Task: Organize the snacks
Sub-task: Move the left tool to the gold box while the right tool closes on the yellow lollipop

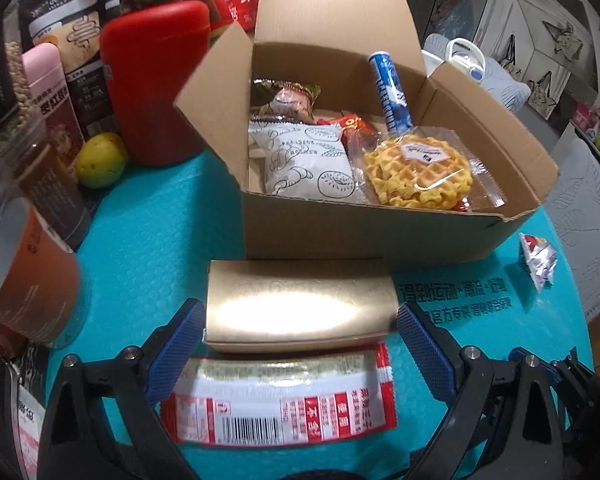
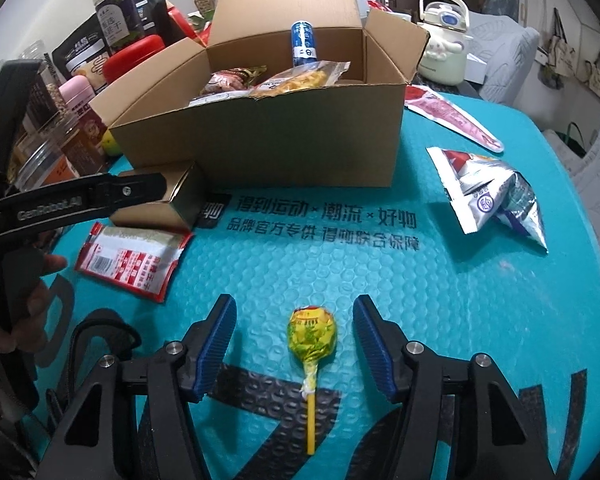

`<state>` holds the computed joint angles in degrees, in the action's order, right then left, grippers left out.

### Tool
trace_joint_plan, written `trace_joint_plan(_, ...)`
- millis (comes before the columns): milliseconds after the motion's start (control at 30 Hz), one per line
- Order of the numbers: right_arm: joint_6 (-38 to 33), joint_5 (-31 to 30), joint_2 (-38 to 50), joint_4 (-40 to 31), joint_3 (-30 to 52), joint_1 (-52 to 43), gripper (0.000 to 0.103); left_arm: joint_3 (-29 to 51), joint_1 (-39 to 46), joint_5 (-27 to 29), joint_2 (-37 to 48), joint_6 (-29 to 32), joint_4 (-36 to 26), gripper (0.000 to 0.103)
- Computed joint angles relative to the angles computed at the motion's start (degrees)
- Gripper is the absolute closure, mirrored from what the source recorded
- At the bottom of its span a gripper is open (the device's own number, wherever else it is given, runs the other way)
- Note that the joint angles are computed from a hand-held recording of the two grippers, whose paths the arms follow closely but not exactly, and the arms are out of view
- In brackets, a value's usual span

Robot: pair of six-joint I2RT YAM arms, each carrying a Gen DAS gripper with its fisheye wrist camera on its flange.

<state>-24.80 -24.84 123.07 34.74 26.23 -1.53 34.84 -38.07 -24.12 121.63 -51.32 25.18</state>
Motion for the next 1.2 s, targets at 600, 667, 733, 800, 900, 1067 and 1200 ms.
trace_joint_plan(600,-0.12,-1.52,1.03,-2.53,1.93,-0.62,0.042,3.52,0.67,2.38,2.99,1.90,0.06,0.000)
trace_joint_plan(667,-0.08,-1.49,1.03,-2.50,1.93,-0.49,0.042,3.43,0.50,2.08,3.10,1.57,0.50,0.000)
trace_joint_plan(733,0.17,-1.66,1.01,-2.72,1.97,-0.40,0.042,3.42,0.82,2.58,2.94,1.25,0.24,0.000)
trace_joint_plan(800,0.13,-1.96,0.96,-3.20,2.12,-0.51,0.042,3.41,0.95,3.05,2.57,1.39,-0.44,0.000)
trace_joint_plan(900,0.02,-1.92,0.99,-3.15,2.06,-0.40,0.042,3.23,0.42,2.97,2.29,2.95,-0.41,0.000)
trace_joint_plan(1067,-0.01,-1.91,0.99,-3.14,1.99,-0.28,0.042,3.82,-0.34,2.09,2.54,2.34,-1.10,0.000)
trace_joint_plan(1200,0.12,-2.34,0.86,-3.81,2.11,-0.34,0.042,4.24,0.14,2.87,2.44,2.34,-2.07,0.000)
